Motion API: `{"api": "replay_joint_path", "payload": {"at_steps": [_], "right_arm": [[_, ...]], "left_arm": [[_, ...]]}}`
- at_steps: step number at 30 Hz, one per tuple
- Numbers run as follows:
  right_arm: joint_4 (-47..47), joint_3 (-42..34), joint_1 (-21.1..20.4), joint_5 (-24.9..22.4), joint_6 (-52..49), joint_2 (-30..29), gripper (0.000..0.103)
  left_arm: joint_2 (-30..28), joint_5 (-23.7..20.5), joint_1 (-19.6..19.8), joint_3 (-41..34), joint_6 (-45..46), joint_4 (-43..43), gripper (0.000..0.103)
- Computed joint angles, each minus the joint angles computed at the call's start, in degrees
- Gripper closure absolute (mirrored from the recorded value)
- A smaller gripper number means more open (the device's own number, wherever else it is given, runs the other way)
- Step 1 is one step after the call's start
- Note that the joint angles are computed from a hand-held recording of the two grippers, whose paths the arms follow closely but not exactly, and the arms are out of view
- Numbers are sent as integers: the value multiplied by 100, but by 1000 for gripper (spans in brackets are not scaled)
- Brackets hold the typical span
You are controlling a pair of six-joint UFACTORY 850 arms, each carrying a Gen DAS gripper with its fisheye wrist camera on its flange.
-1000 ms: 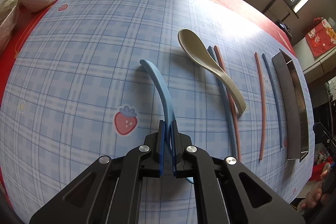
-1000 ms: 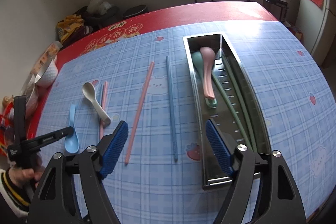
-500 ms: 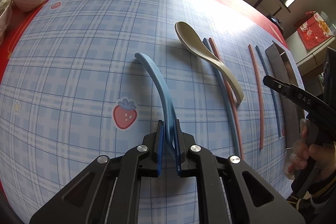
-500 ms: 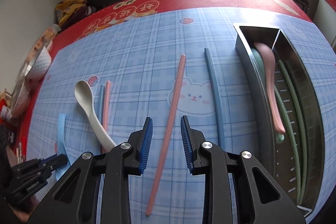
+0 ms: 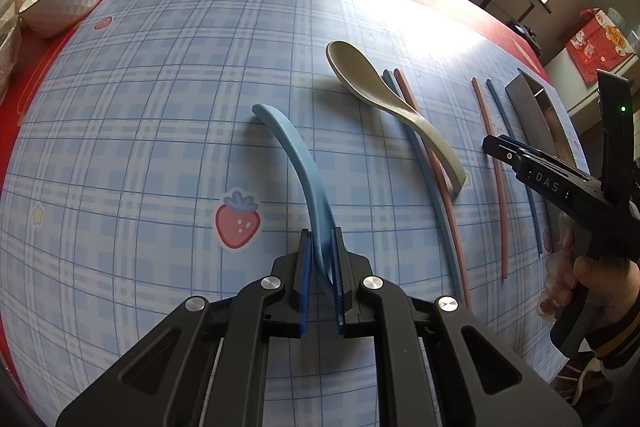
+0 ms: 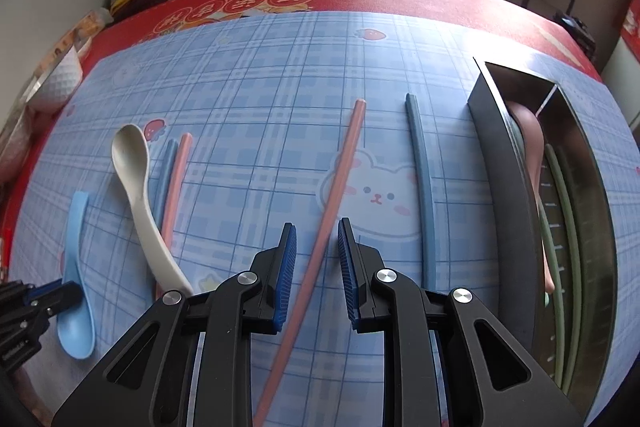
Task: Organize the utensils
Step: 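Lift the blue spoon with the left gripper while the right gripper grasps a pink chopstick, then carry the pink chopstick into the steel caddy and open the right gripper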
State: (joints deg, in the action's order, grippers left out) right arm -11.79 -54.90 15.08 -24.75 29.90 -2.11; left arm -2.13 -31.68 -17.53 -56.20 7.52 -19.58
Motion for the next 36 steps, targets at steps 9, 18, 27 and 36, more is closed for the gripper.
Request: {"api": "replay_joint_path", "payload": {"at_steps": [9, 18, 27, 36], "right_arm": [[566, -93, -51, -142, -555, -40, 97], [1913, 221, -313, -104, -1372, 278, 97], [2788, 556, -465, 67, -2042, 1004, 97], [1560, 821, -956, 146, -1457, 1790, 97]], "left_arm": [[-26, 13, -29, -31, -127, 159, 92], [-34, 33, -81, -45, -366, 347, 92], [-24, 62, -137, -42, -644, 594, 92], [3, 111, -177, -16, -902, 721, 92]]}}
